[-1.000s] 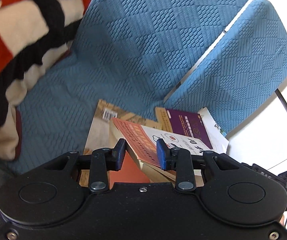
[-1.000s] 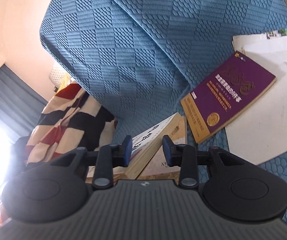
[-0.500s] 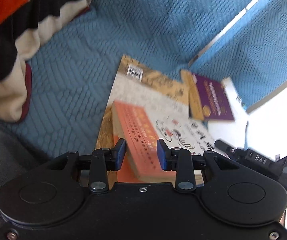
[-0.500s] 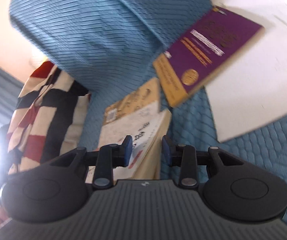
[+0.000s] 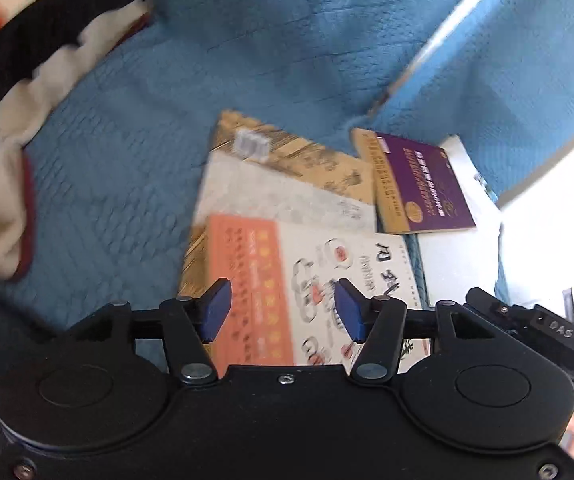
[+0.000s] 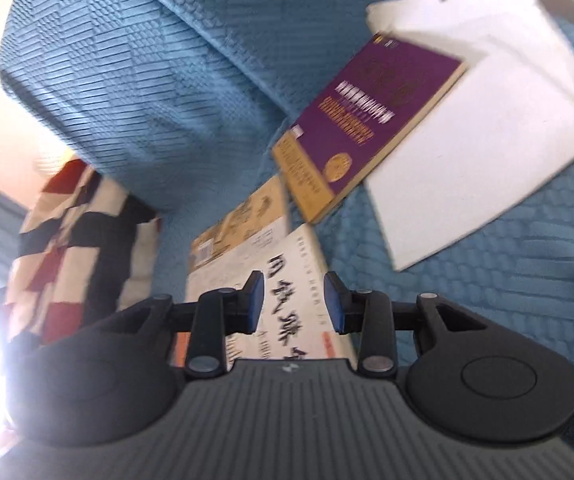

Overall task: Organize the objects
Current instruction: 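Lower the orange book onto the tan book and open both grippers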

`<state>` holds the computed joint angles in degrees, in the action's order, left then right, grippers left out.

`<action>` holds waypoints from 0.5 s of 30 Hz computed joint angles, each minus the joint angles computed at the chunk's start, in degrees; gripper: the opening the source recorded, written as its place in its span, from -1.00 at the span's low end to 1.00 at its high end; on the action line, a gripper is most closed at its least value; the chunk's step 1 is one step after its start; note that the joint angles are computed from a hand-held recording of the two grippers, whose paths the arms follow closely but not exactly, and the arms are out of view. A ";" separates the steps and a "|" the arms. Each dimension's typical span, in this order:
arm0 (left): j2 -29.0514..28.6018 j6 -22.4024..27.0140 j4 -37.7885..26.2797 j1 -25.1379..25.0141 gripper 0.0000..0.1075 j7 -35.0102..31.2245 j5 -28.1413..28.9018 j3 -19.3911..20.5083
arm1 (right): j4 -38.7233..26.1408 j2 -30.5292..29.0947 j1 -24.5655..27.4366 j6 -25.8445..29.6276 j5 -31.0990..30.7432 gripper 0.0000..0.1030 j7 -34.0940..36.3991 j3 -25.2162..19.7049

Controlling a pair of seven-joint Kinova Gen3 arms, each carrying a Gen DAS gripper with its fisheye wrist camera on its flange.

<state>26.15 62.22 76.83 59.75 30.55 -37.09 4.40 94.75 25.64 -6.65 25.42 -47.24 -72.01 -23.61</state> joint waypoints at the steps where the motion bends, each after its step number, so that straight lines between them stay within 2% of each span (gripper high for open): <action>1: 0.46 -0.41 -0.74 -0.90 0.03 -1.98 0.38 0.44 | 0.24 -0.67 -0.44 -0.34 0.61 -0.28 -0.79 0.43; 4: 1.99 -0.50 -3.60 -2.44 0.10 -7.70 1.49 0.70 | 1.05 -2.29 -0.78 -0.08 0.40 -0.28 -2.40 1.28; 6: 3.14 -0.13 -5.67 -2.96 0.30 -11.48 2.13 0.45 | 1.69 -3.52 -1.75 0.60 0.77 -0.28 -5.01 2.46; 8: 4.59 1.07 -8.00 -3.00 0.30 -14.80 2.51 -0.22 | 2.91 -4.68 -2.04 0.76 0.00 -0.28 -6.53 2.64; 10: 5.15 0.18 -8.50 -3.72 0.31 -17.60 3.55 -0.55 | 3.79 -5.77 -2.92 1.37 -0.25 -0.28 -8.57 3.25; 13: 6.65 0.73 -10.84 -4.72 0.37 -23.33 5.61 -0.81 | 4.78 -7.35 -6.31 1.16 1.88 -0.28 -13.39 5.35; 15: 6.46 -1.70 -9.78 -4.34 0.49 -25.04 4.92 -1.71 | 5.81 -8.24 -7.72 0.03 2.75 -0.28 -15.58 5.63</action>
<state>32.61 60.52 67.05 55.42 5.51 -32.17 2.69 100.57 17.41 -14.37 25.45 -44.49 -87.59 -17.98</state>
